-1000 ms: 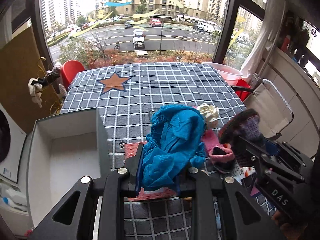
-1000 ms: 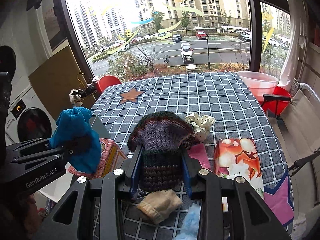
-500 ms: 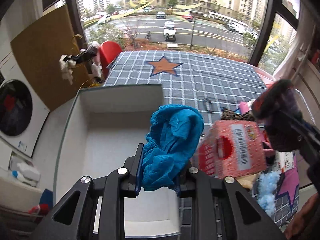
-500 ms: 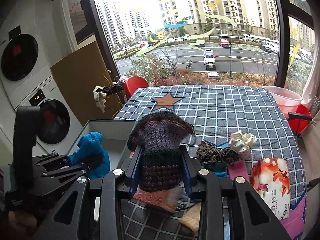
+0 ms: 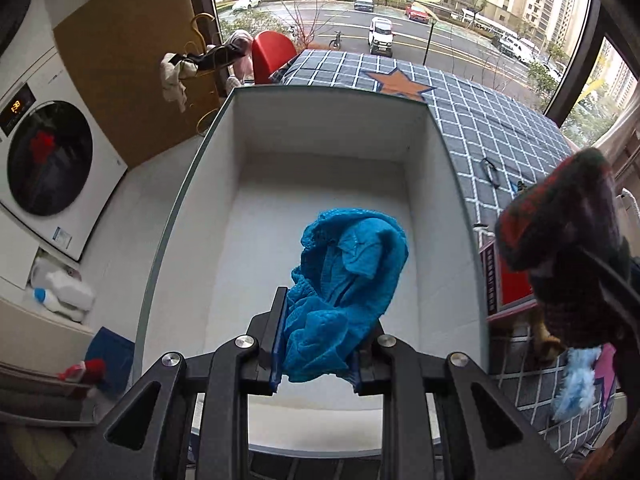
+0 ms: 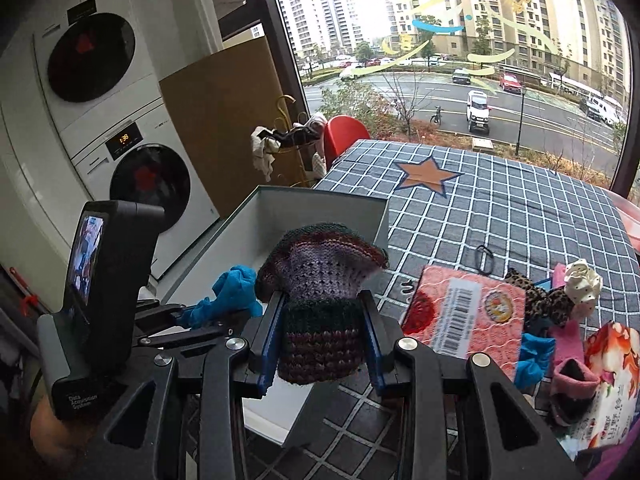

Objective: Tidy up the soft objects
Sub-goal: 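Carry the blue cloth with the left gripper while the right gripper carries the hat over the white box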

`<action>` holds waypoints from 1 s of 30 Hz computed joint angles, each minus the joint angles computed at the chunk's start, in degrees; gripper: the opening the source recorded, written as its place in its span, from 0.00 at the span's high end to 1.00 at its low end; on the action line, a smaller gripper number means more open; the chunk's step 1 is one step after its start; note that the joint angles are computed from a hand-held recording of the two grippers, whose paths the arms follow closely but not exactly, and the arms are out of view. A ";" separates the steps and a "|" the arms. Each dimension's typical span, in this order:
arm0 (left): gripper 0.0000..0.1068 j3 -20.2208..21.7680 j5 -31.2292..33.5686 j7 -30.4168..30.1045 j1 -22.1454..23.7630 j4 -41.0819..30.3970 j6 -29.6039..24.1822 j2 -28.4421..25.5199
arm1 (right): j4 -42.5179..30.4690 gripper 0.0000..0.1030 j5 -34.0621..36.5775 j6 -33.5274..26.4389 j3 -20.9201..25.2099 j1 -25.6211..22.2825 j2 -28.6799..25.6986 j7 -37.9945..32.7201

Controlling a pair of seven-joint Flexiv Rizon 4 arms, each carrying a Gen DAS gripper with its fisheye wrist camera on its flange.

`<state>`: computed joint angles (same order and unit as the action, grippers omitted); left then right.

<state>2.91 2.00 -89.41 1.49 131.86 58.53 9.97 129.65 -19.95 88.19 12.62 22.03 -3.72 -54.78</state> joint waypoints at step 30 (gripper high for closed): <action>0.75 1.42 0.51 0.21 2.31 2.77 -0.95 -0.08 | -0.75 0.64 2.51 -2.78 1.66 3.85 -3.97 -4.28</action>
<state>4.33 2.51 -89.19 3.80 134.63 57.58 9.89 128.89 -17.43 85.41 14.29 25.87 -7.68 -59.06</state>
